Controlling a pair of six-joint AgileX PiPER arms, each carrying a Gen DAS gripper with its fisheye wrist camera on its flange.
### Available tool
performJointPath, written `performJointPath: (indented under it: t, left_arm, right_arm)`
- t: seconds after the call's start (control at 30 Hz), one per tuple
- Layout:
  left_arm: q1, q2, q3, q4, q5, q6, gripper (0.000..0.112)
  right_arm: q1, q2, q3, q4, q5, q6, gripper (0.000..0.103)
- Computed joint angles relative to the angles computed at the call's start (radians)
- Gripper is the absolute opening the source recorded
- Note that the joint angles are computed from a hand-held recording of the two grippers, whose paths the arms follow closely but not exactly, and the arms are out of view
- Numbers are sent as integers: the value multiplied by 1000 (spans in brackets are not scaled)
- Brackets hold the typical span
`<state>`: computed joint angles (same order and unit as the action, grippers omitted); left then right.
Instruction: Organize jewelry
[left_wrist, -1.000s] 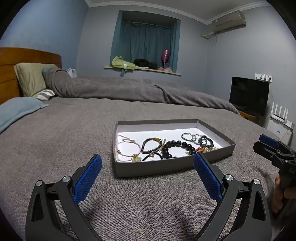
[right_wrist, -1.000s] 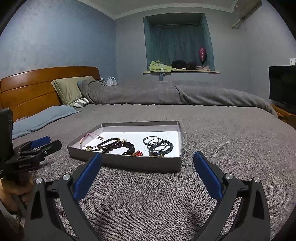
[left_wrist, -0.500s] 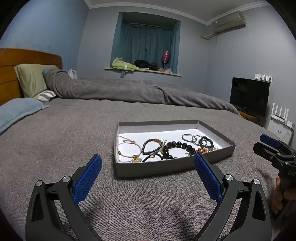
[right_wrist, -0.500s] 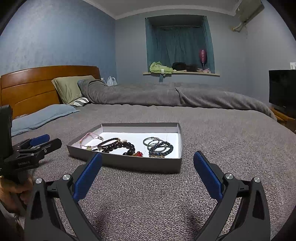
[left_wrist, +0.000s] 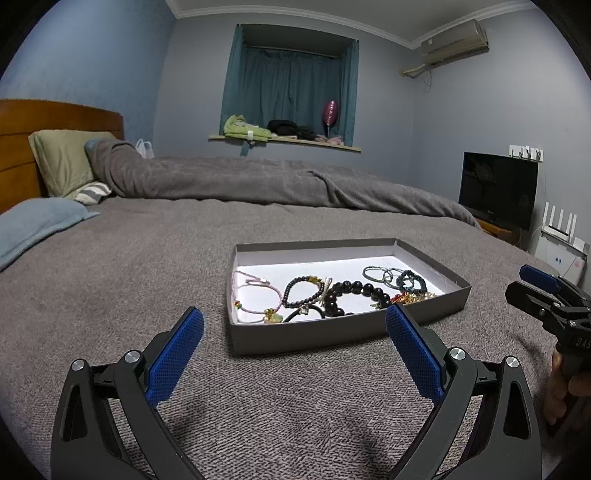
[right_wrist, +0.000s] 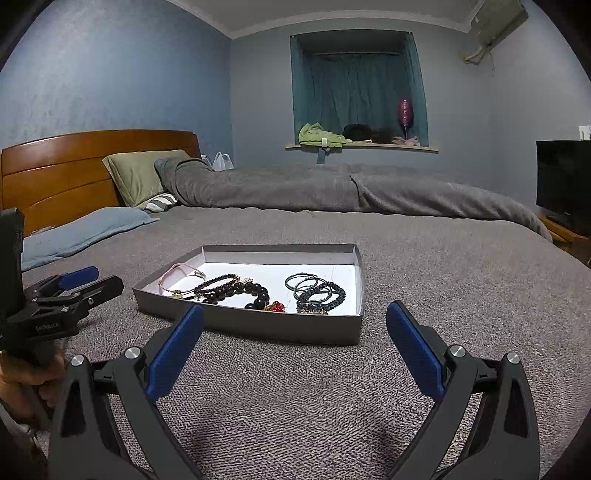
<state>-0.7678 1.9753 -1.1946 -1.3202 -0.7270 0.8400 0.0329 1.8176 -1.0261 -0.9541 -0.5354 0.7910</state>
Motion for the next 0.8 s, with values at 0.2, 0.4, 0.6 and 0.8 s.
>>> performJointPath:
  t: [0.2,0.4,0.6,0.8]
  left_arm:
    - [0,3,-4,-4,2,5,98]
    - [-1,5,-5,-6,0,7,98]
    - [-1,5,-7,-9,2,11,98]
    - [1,4,-7,-9,4,15,98]
  right_arm:
    - [0,-1,1,1,-1,-3,97]
    - [1,-3,2,4,0,-5,97]
    - [0,0,-1,3,-1,-6,97]
    - [0,3,-2,7,-2,-11,97]
